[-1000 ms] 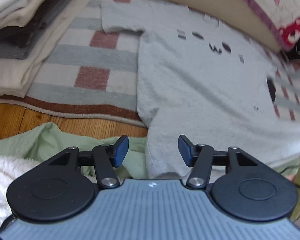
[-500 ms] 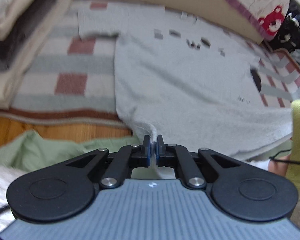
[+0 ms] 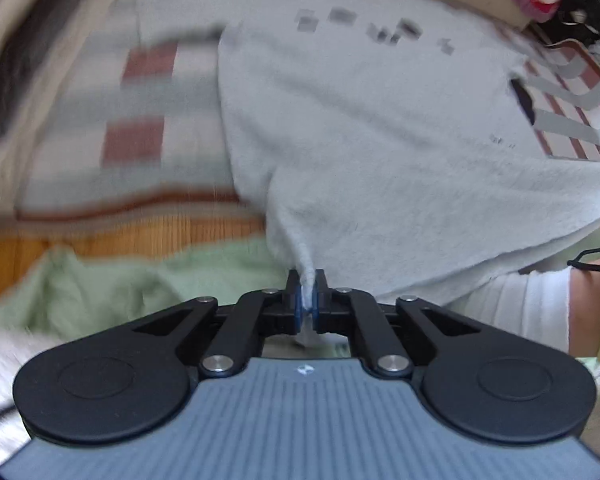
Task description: Fold clothes
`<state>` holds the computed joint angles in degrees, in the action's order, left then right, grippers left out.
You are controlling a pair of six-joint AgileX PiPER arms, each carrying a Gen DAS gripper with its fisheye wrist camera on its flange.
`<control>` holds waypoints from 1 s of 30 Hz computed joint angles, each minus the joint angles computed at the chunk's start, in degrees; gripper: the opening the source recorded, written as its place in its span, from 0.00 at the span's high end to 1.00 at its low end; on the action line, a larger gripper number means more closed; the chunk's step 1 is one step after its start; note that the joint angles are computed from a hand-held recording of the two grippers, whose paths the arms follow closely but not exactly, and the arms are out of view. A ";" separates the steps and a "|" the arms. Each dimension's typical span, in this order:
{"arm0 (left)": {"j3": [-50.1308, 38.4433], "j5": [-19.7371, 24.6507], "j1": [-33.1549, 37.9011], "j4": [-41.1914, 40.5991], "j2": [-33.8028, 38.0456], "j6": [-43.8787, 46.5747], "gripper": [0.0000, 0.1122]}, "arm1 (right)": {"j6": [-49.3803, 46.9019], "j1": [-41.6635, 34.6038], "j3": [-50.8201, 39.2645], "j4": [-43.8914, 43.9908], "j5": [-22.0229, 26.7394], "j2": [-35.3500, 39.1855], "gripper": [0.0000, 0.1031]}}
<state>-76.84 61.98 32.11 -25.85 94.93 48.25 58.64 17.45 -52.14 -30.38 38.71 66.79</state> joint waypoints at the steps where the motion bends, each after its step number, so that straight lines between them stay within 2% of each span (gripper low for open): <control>1: 1.59 -2.95 -0.01 -1.09 -2.59 2.67 0.96 | -0.61 -0.33 -0.17 0.18 -0.29 -0.02 0.97; 2: 1.91 -4.85 0.39 -2.55 -4.63 4.50 0.96 | -2.35 -1.04 -0.52 0.87 -1.47 -0.47 0.97; 3: 0.27 -4.52 1.56 -4.53 -5.44 4.61 0.96 | -3.96 -1.82 -0.71 1.55 -3.09 -1.20 0.97; 5: -3.25 -3.20 4.81 -9.67 -6.71 4.72 0.96 | -5.49 -3.78 0.16 2.05 -9.90 -4.94 0.97; 7: -6.96 -1.74 8.39 -15.14 -7.51 4.07 0.96 | -1.13 -2.84 1.08 -3.03 -13.14 -8.43 0.97; 10: -7.08 -0.64 12.07 -20.54 -10.08 3.22 0.96 | 7.55 3.45 2.66 -10.74 -7.67 -11.84 0.97; 13: -3.61 -0.74 13.51 -21.39 -12.88 2.70 0.96 | 15.15 11.38 4.05 -16.99 -0.06 -14.83 0.97; 15: -0.93 -0.52 14.25 -20.90 -14.44 2.71 0.96 | 18.55 15.63 5.22 -18.48 4.53 -16.90 0.97; 20: 5.28 3.17 19.15 -22.09 -16.28 3.52 0.96 | 25.11 23.05 7.98 -20.88 13.08 -19.51 0.97; 22: 7.85 1.93 19.50 -20.82 -16.75 2.97 0.96 | 24.58 22.74 9.04 -19.87 12.79 -18.75 0.97; 25: 8.56 2.47 19.90 -19.60 -15.20 1.22 0.96 | 20.26 17.24 9.41 -15.17 8.54 -17.44 0.97; 30: 5.14 1.08 16.85 -19.26 -11.68 -0.20 0.96 | 8.83 8.80 6.45 -9.00 3.65 -13.60 0.97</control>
